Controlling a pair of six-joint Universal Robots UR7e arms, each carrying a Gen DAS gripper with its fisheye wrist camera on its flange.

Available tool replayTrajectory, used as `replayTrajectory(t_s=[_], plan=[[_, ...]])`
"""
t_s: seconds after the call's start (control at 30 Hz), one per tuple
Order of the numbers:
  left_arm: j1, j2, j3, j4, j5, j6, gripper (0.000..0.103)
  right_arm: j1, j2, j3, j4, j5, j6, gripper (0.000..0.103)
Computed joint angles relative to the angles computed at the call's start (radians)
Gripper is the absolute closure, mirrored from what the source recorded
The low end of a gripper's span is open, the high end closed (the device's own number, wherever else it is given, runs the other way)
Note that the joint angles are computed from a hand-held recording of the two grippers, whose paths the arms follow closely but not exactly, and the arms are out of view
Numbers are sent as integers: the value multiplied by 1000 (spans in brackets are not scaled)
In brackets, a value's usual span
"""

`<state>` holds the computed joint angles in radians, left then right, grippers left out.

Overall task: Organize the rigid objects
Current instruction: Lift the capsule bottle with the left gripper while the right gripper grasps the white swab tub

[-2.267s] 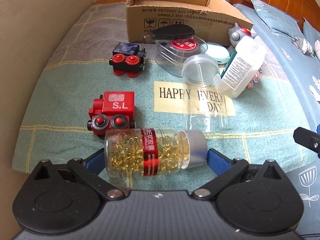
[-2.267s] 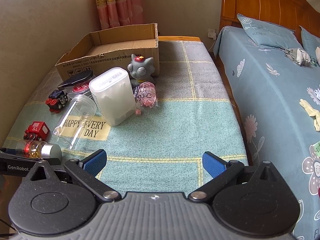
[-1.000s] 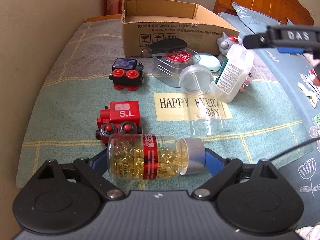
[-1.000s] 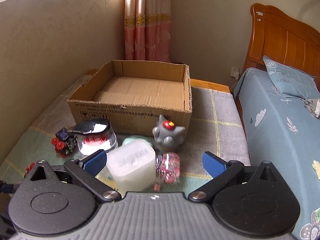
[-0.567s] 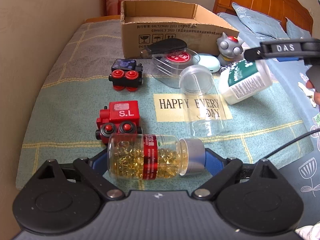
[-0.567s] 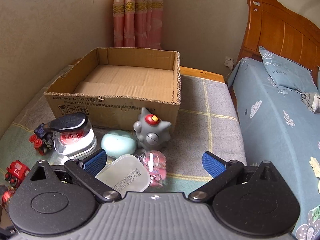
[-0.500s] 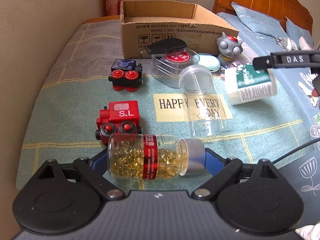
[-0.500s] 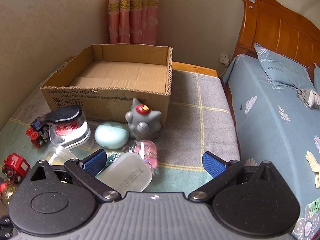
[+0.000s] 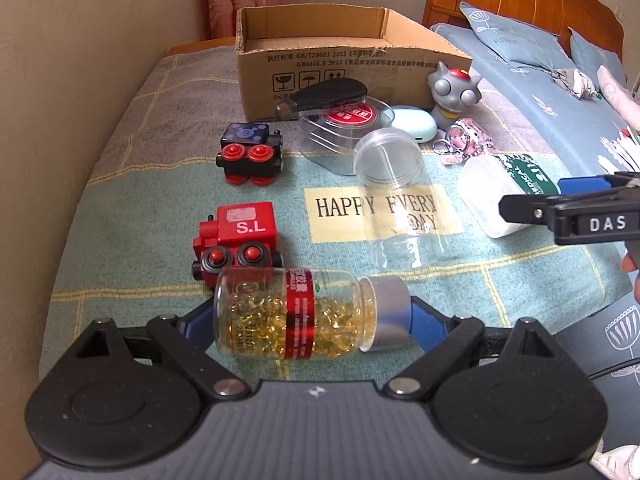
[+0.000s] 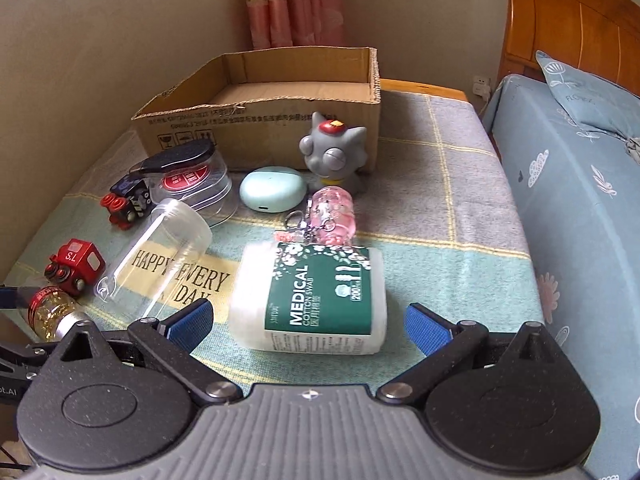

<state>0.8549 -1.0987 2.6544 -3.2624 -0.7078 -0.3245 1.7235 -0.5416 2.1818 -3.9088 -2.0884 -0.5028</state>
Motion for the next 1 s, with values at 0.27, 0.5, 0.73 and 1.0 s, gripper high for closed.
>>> replayTrajectory(t_s=[0.27, 0.5, 0.73, 1.0], plan=[[-14, -29, 9, 33, -12, -6, 10, 14, 52, -80, 37, -60, 9, 0], [-34, -82, 4, 86, -22, -4, 10, 35, 64, -114, 68, -148, -14, 15], [-33, -129, -38, 167, -23, 22, 10, 31, 26, -92, 109, -119, -36, 16], [-17, -134, -130, 163, -9, 145, 10, 43, -82, -46, 186, -47, -64, 16]])
